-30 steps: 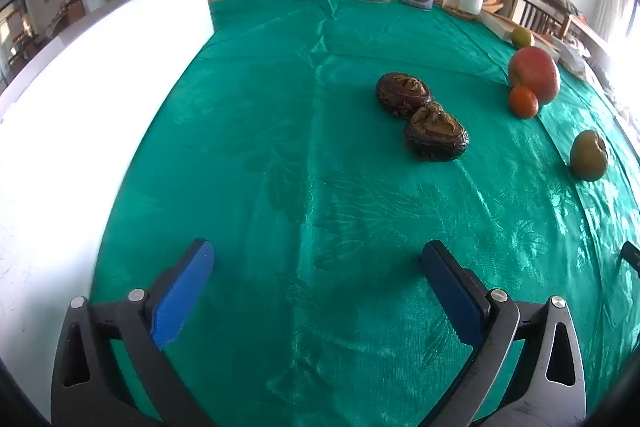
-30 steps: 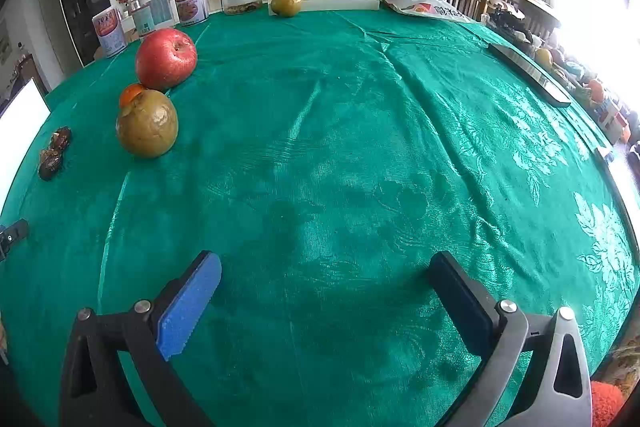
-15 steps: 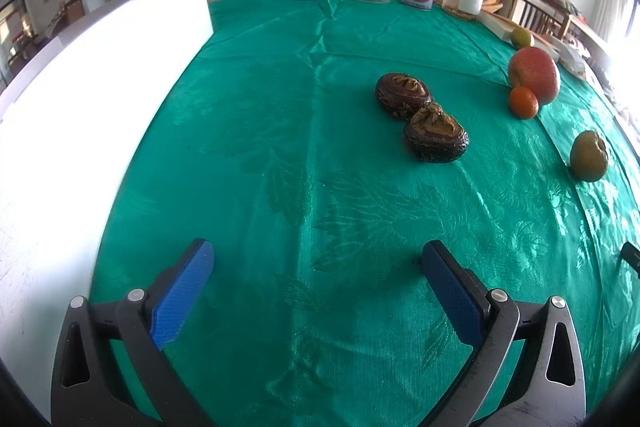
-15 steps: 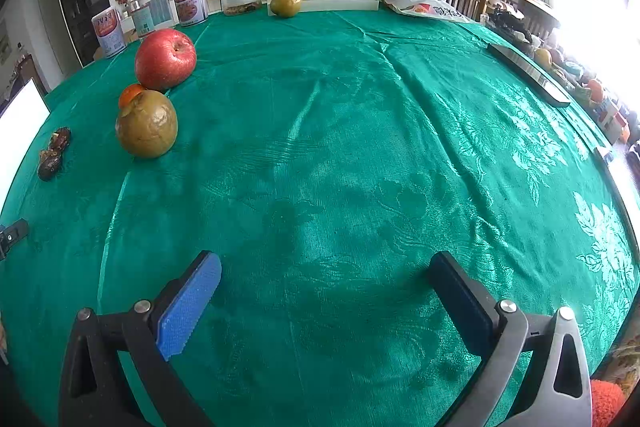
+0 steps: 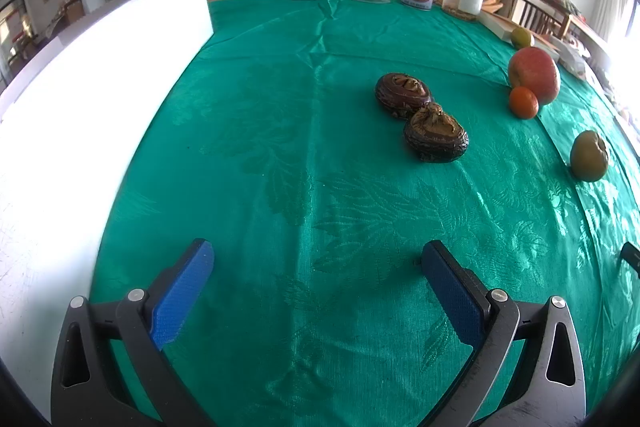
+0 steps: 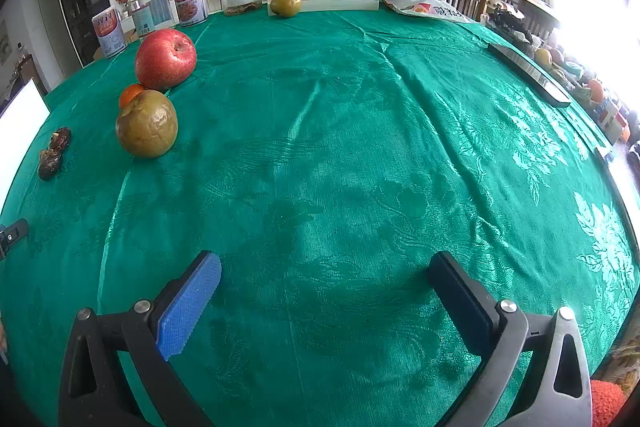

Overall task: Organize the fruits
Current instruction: 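Grasp the dark round fruit with the left tool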

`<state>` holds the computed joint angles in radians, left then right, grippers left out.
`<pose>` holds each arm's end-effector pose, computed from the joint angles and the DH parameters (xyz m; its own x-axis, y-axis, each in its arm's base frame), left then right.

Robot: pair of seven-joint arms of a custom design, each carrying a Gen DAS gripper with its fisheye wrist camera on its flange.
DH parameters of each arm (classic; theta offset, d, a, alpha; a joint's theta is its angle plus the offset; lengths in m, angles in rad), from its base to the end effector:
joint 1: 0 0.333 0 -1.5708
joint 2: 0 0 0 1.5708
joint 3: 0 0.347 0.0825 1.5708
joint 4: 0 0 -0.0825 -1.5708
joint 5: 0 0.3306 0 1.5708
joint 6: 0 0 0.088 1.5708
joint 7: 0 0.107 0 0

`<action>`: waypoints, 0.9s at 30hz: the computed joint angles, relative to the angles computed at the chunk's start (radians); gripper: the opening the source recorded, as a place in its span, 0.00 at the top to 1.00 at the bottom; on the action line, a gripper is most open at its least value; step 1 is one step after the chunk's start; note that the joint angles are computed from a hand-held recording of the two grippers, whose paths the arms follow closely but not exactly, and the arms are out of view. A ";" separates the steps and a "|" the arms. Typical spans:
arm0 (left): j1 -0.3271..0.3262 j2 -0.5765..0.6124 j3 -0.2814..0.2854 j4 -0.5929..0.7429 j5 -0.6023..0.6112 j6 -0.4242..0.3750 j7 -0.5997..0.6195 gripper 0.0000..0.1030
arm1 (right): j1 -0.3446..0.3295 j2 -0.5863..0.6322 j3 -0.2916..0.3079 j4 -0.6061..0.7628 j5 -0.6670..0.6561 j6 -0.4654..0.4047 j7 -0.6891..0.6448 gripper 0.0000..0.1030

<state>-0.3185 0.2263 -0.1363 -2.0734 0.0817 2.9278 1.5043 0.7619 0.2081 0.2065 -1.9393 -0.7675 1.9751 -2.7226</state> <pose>0.5335 -0.2600 0.4603 -0.4367 -0.8996 0.0086 -0.7287 0.3481 -0.5897 0.3549 0.4258 0.4393 -0.6052 -0.7961 0.0018 -0.6340 0.4806 -0.6058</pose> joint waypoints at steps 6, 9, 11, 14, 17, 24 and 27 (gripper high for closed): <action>0.030 0.000 -0.040 0.011 -0.042 -0.024 0.033 0.01 | 0.000 0.000 0.000 0.000 0.000 0.000 0.000 0.00; 0.128 0.027 -0.192 0.077 -0.320 -0.076 0.278 0.01 | 0.000 0.000 0.000 0.001 0.000 0.000 0.000 0.00; 0.082 0.074 -0.168 0.161 -0.311 -0.123 0.277 0.01 | 0.000 0.000 -0.001 0.001 0.000 0.000 0.000 0.00; -0.021 0.147 -0.084 0.273 -0.218 -0.157 0.190 0.03 | 0.000 0.000 -0.001 0.000 -0.002 0.003 -0.002 0.00; -0.105 0.179 0.003 0.307 -0.103 -0.133 0.085 0.16 | 0.000 0.001 -0.001 0.002 -0.003 0.006 -0.004 0.00; 0.026 0.100 -0.120 0.182 -0.216 -0.084 0.236 0.57 | 0.001 0.003 -0.002 0.003 -0.005 0.010 -0.008 0.00; 0.062 0.025 -0.143 0.079 -0.271 -0.075 0.343 0.57 | 0.001 0.004 -0.002 0.004 -0.006 0.010 -0.007 0.00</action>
<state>-0.2561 0.2516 -0.2791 -1.9946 -0.1889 2.8529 1.8473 0.7633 0.2117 0.2044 -1.9357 -0.7730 1.9851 -2.7298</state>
